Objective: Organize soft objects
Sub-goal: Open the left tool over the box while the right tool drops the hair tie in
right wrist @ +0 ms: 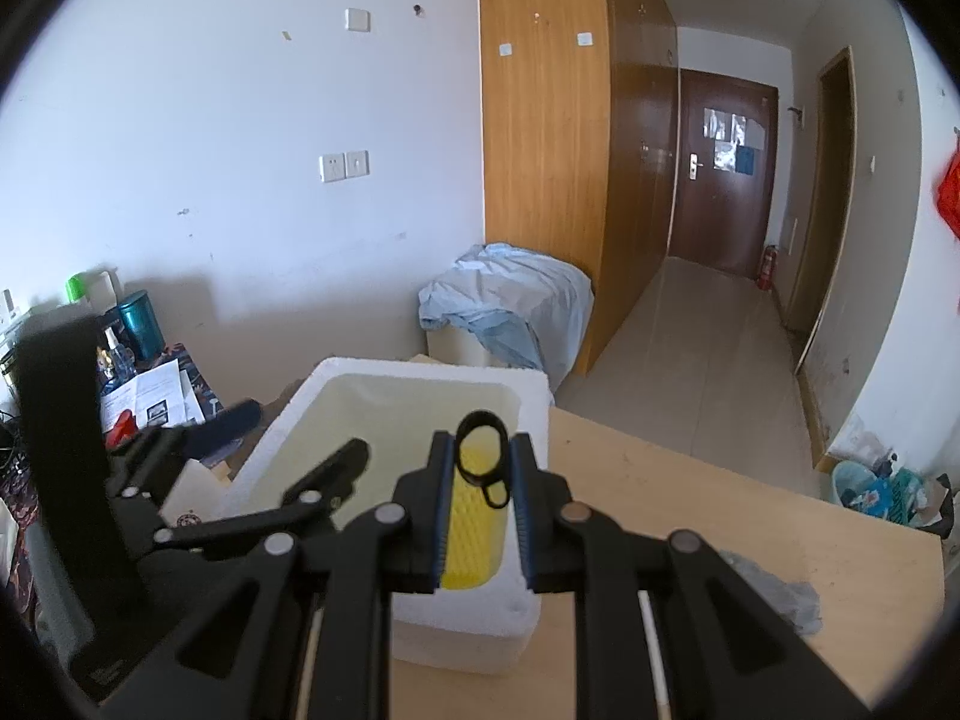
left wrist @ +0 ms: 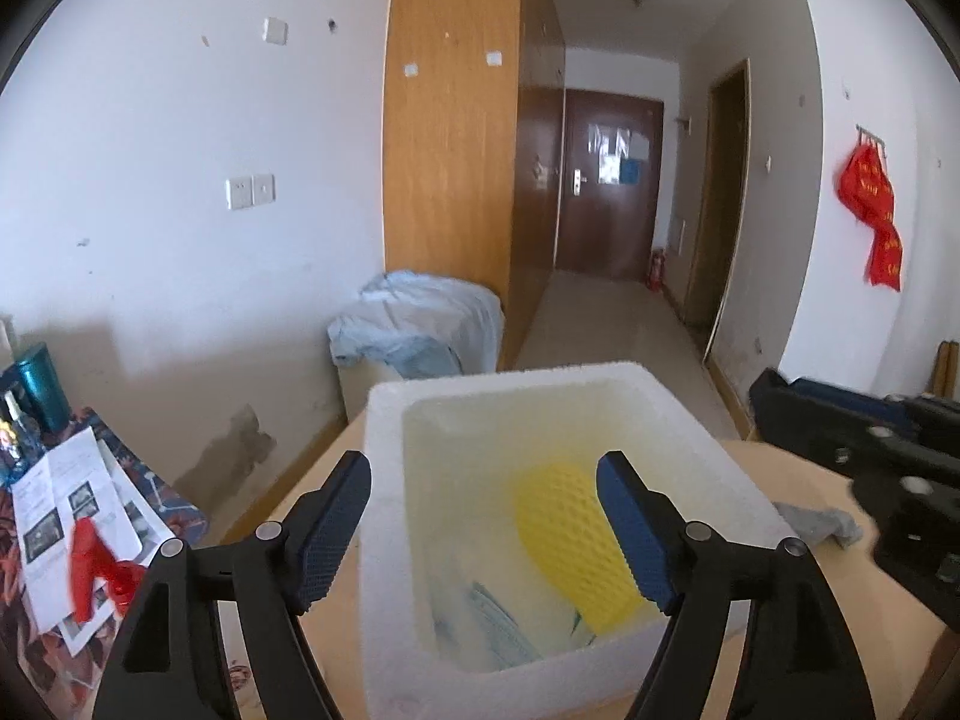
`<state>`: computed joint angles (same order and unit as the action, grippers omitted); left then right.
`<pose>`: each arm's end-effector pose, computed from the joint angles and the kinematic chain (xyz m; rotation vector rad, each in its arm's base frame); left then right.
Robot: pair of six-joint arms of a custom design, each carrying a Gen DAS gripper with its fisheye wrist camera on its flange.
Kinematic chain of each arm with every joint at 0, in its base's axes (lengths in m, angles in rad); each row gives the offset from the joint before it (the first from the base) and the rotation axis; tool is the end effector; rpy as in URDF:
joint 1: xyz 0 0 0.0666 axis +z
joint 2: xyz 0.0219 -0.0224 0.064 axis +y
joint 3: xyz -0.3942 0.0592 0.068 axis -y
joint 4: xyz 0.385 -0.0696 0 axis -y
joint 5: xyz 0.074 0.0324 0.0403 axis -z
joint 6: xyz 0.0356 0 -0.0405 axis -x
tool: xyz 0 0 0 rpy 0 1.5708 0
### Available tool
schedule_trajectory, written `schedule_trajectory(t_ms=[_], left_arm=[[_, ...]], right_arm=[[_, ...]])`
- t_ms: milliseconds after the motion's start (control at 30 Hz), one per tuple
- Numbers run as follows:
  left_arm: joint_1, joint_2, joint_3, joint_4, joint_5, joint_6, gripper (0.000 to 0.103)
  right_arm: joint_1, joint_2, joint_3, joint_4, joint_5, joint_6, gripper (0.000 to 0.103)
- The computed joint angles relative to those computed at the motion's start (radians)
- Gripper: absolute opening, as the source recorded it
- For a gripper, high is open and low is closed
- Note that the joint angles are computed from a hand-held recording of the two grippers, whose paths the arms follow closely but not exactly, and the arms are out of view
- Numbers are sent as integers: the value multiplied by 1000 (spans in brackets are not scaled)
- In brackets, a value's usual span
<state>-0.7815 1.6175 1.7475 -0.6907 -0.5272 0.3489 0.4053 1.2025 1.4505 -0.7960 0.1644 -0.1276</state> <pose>0.4231 -0.3951 0.5152 0.1397 2.0464 -0.1384 0.3789 0.1558 0.5603 -0.1956 2.1048 0.1442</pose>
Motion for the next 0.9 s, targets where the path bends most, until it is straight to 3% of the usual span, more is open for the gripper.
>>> schedule_trajectory(t_ms=[100, 233, 667, 767, 900], left_arm=[[2, -30, -27, 12, -16, 37, 79], [2, -51, -43, 15, -69, 46, 88], [8, -52, -47, -16, -88, 51, 88], [7, -51, -45, -15, -90, 52, 88], [8, -49, -47, -7, -89, 56, 88]], right_arm=[[-3, 4, 5, 1, -8, 3, 22], [-6, 16, 12, 1, -18, 10, 22], [-30, 89, 51, 10, -91, -7, 23], [-29, 85, 46, 18, -87, -15, 29], [-23, 72, 35, 33, -58, -29, 51]])
